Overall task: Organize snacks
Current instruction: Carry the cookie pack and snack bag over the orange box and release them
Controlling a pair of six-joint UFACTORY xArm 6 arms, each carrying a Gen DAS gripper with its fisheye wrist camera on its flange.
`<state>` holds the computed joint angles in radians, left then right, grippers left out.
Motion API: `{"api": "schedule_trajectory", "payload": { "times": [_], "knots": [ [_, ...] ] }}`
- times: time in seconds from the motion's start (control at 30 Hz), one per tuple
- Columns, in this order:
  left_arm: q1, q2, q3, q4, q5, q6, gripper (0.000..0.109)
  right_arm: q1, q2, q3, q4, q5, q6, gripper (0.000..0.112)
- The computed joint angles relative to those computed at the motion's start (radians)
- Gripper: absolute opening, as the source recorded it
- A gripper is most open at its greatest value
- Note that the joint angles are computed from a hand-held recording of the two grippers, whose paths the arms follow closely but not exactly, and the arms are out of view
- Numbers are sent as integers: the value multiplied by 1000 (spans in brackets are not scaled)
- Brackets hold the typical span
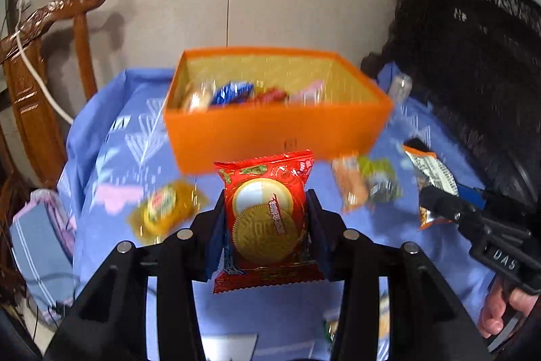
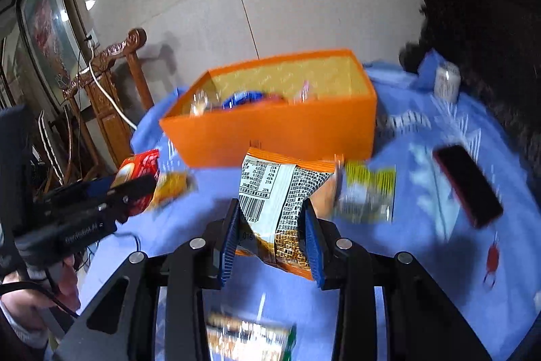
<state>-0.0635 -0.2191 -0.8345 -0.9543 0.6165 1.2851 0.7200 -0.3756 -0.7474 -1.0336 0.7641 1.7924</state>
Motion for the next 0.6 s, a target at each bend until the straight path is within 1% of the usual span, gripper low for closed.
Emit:
{"api": "schedule_trajectory", "payload": {
  "times": [0.13,0.3,0.6],
  "knots": [
    [-40,78,-144,9,-15,-34,43,-68,17,-71,-25,3,-87,36],
    [-82,175,-285,48,-74,-95,43,-154,67,-164,-48,-21,-162,36],
    [-116,317,-452,154,-138,-241,43,-257,197,-317,-34,-92,-291,36]
  ]
}}
